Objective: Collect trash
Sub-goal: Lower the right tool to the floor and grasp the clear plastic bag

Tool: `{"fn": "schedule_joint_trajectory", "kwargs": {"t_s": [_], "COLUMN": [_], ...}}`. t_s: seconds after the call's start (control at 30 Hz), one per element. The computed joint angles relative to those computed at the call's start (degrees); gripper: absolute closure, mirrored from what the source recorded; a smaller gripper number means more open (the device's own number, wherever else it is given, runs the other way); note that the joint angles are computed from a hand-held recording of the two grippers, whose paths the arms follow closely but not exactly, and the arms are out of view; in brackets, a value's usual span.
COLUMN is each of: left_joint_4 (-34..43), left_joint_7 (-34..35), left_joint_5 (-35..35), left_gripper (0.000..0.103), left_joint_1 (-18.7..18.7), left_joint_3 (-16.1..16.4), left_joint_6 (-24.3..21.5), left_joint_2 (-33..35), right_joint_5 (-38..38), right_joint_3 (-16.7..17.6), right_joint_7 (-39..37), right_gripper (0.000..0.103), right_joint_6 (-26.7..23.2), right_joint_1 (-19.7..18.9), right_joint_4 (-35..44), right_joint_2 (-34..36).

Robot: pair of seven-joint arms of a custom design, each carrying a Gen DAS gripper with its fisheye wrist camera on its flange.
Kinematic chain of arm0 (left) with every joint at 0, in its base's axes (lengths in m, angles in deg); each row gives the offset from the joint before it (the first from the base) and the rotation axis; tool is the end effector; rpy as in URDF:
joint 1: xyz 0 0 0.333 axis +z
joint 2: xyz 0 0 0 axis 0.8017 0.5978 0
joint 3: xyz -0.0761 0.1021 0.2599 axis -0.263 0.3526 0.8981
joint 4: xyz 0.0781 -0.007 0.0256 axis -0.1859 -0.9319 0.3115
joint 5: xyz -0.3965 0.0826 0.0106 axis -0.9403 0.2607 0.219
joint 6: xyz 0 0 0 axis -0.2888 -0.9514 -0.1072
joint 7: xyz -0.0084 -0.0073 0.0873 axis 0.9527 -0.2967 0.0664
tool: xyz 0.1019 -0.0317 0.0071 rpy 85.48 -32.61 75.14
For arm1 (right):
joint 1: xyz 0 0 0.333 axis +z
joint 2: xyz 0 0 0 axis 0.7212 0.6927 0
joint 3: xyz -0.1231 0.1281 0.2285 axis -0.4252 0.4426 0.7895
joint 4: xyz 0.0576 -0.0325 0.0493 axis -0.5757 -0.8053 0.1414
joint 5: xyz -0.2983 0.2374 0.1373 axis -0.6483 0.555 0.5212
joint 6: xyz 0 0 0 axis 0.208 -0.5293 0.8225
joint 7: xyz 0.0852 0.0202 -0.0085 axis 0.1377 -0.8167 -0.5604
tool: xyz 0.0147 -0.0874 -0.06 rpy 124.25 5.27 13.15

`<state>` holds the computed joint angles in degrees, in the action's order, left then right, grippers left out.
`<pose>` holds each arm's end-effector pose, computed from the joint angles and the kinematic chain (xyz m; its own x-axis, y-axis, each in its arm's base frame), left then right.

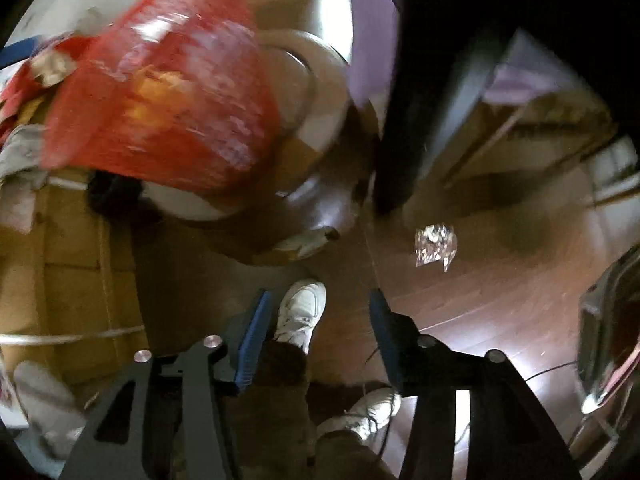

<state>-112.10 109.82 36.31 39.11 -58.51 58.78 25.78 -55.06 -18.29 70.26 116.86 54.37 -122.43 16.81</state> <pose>0.4308 -0.1981 0.8558 0.3301 -0.9343 0.1350 -0.8556 -0.3565 -0.3753 0.4425 0.0370 0.6809 0.4153 -0.8936 -0.1704 -0.9088 -0.3996 -0.1199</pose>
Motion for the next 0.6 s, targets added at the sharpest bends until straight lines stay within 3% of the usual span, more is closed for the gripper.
{"fn": "schedule_joint_trajectory", "kwargs": {"t_s": [0.1,0.33,0.6], "left_joint_4": [-7.2,-17.6,-31.3], "left_joint_7": [-0.7,-1.0,-3.4], "left_joint_5": [-0.2,-1.1,-4.0], "left_gripper": [0.026,0.026,0.026], "left_joint_1": [0.6,4.1,8.6], "left_joint_3": [-0.1,-1.0,-0.6], "left_joint_6": [3.2,7.9,15.2], "left_joint_2": [-5.8,-14.0,-24.2], "right_joint_5": [-2.2,-4.8,-4.6], "right_joint_3": [0.3,-0.9,-2.1], "right_joint_7": [5.4,15.4,24.2], "right_gripper": [0.039,0.039,0.039], "right_joint_6": [7.8,25.4,41.5], "right_joint_1": [-2.0,-5.5,-9.1], "right_joint_4": [-8.9,-23.6,-28.5], "right_joint_2": [-1.3,1.7,13.3]}}
